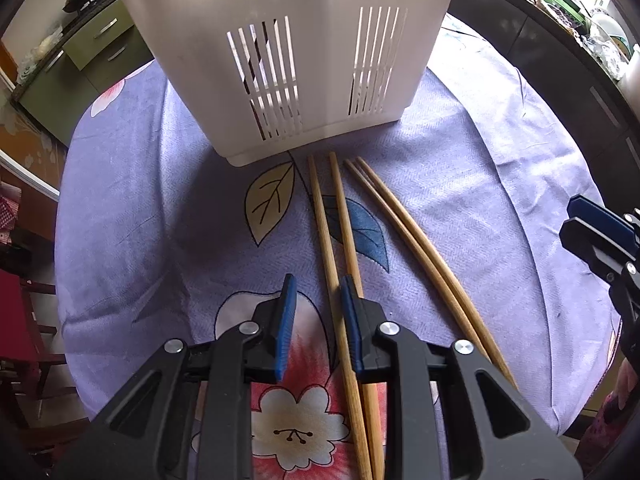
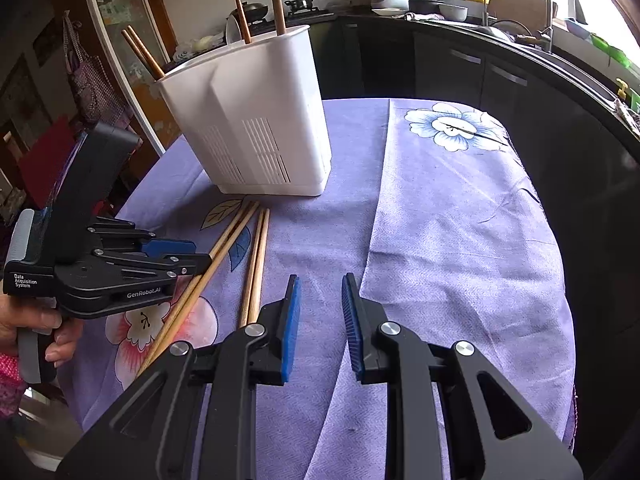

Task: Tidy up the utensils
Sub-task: 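Lower the right gripper onto a light wooden chopstick and close on it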

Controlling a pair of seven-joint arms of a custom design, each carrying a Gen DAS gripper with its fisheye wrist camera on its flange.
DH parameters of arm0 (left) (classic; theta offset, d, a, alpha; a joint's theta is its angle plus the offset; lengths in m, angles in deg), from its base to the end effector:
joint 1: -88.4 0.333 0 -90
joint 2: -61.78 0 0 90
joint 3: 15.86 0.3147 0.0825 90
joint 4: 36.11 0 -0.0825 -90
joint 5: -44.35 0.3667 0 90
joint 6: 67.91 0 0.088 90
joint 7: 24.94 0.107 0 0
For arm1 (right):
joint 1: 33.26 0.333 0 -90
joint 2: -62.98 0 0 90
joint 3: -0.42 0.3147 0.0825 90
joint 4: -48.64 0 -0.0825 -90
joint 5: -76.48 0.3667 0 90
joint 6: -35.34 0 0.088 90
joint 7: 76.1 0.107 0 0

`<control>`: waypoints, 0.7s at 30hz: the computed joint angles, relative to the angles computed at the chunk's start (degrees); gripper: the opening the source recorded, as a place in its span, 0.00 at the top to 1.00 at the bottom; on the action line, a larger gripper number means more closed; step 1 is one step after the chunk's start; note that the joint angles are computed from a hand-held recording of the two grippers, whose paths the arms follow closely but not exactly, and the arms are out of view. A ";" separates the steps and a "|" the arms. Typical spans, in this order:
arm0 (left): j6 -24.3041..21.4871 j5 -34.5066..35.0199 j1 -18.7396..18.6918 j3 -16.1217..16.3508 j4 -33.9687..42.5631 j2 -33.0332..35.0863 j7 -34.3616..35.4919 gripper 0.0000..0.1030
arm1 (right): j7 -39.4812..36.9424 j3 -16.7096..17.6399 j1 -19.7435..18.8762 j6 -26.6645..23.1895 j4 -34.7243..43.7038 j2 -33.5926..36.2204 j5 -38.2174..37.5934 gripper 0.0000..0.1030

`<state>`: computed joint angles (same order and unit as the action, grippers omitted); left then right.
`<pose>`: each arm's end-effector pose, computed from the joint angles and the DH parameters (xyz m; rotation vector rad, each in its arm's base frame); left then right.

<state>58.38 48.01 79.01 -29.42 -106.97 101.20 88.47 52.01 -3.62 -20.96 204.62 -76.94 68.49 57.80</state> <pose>0.7088 -0.2434 0.4047 -1.1622 2.7259 -0.4013 0.5668 0.1047 0.4271 -1.5915 1.9837 -0.5331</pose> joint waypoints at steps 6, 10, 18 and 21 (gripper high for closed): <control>-1.28 -0.28 -0.24 -0.19 1.75 1.20 -0.21 0.92 | -2.54 0.49 0.03 -0.98 1.13 0.96 2.16 0.79; -1.57 -0.55 0.04 -0.13 1.94 1.31 -0.04 0.94 | -7.18 1.38 -0.45 -1.78 2.49 2.28 6.87 0.70; 0.33 -2.54 2.46 -0.44 0.11 -0.67 1.24 0.94 | -18.94 2.91 -0.70 -6.57 9.32 7.92 17.54 0.70; 0.62 -3.55 3.67 -0.64 -0.91 -1.75 2.24 0.94 | -23.61 4.01 -1.10 -8.80 12.49 10.18 21.89 0.79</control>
